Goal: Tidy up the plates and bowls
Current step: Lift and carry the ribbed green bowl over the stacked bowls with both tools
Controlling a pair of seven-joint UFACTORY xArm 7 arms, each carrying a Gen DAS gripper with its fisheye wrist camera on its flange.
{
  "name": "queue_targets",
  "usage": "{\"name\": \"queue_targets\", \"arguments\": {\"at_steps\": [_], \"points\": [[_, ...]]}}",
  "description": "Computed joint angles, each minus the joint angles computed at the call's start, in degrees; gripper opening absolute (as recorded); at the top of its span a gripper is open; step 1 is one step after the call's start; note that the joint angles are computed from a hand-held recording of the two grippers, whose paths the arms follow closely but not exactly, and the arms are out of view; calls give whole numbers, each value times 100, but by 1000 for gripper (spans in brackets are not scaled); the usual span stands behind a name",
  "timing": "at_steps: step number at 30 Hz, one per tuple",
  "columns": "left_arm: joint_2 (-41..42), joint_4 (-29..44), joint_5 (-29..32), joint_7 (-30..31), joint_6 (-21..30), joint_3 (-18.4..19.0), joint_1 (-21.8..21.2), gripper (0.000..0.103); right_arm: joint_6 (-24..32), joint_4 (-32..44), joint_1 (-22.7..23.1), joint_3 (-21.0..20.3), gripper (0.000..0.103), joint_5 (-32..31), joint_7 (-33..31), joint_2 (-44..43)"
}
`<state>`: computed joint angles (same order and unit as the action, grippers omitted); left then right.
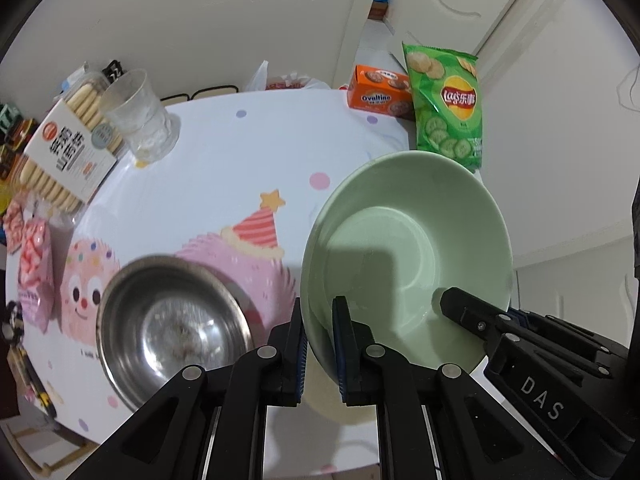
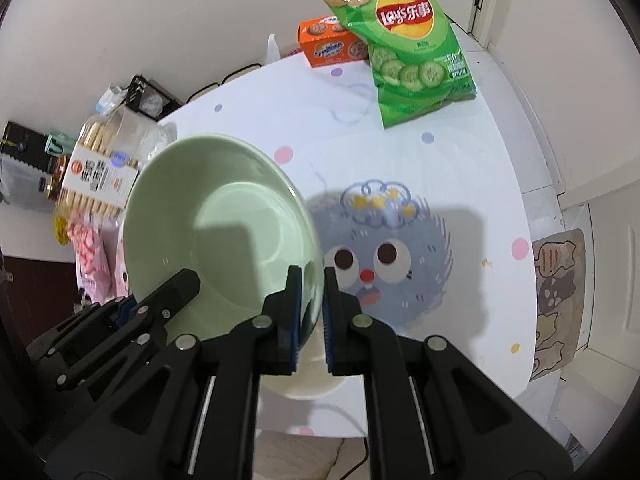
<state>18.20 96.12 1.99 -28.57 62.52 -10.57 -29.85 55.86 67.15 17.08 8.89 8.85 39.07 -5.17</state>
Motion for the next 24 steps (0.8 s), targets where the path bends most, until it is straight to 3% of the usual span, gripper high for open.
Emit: {"name": "queue_targets", "arguments": {"at_steps": [11, 24], "points": [[-490, -928, -75, -176, -135, -121, -30, 11, 52, -664, 131, 22, 12, 497, -231, -399], [-487, -1195, -110, -207, -39, -169, -36, 11, 194, -839, 203, 60, 12, 551, -244, -347]]}}
